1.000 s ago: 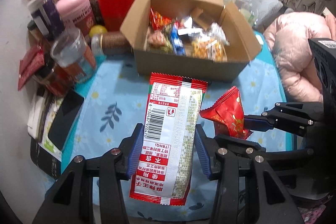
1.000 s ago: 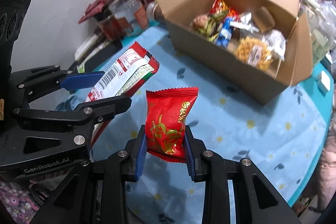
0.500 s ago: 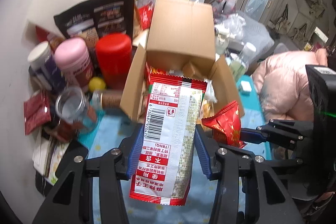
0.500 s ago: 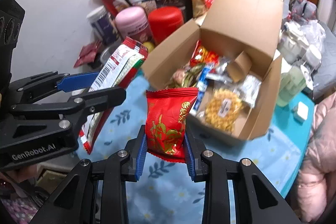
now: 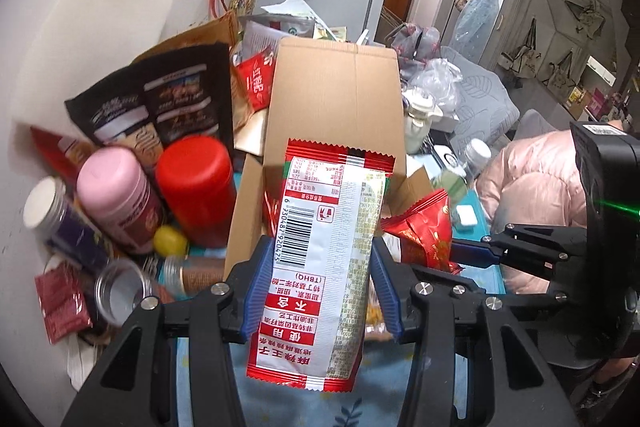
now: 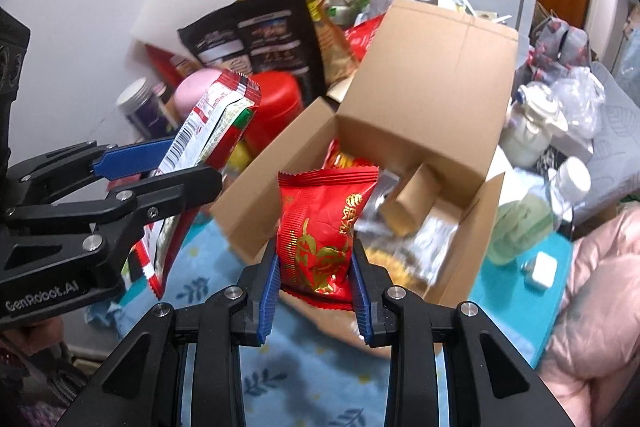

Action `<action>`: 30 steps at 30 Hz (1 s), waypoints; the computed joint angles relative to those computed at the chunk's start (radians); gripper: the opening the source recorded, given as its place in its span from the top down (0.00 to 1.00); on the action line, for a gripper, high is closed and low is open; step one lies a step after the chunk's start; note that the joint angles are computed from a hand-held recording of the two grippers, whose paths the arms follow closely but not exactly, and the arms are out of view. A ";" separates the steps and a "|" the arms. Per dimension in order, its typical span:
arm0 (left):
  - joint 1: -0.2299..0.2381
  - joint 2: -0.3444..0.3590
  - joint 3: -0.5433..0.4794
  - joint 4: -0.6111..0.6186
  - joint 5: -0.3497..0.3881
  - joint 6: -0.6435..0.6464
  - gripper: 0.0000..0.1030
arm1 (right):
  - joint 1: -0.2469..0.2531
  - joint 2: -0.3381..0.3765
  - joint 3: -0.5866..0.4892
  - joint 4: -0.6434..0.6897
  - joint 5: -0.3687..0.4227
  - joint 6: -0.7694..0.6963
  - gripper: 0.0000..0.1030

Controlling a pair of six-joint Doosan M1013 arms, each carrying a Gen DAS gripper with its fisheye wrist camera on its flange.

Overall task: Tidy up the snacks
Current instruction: 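Lift and carry the wafer bar and red candy with both tools over the box, then lower both tools into the box and open them to drop the wafer bar and candy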

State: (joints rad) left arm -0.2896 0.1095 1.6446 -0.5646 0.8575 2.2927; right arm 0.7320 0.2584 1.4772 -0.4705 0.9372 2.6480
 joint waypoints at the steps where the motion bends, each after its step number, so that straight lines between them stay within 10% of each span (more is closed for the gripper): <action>1: -0.003 0.008 -0.010 -0.002 -0.001 -0.003 0.54 | -0.008 0.001 -0.003 -0.001 0.000 -0.006 0.69; 30: -0.105 0.223 -0.163 0.138 -0.028 -0.099 0.54 | -0.170 0.058 0.017 0.039 0.002 -0.007 0.69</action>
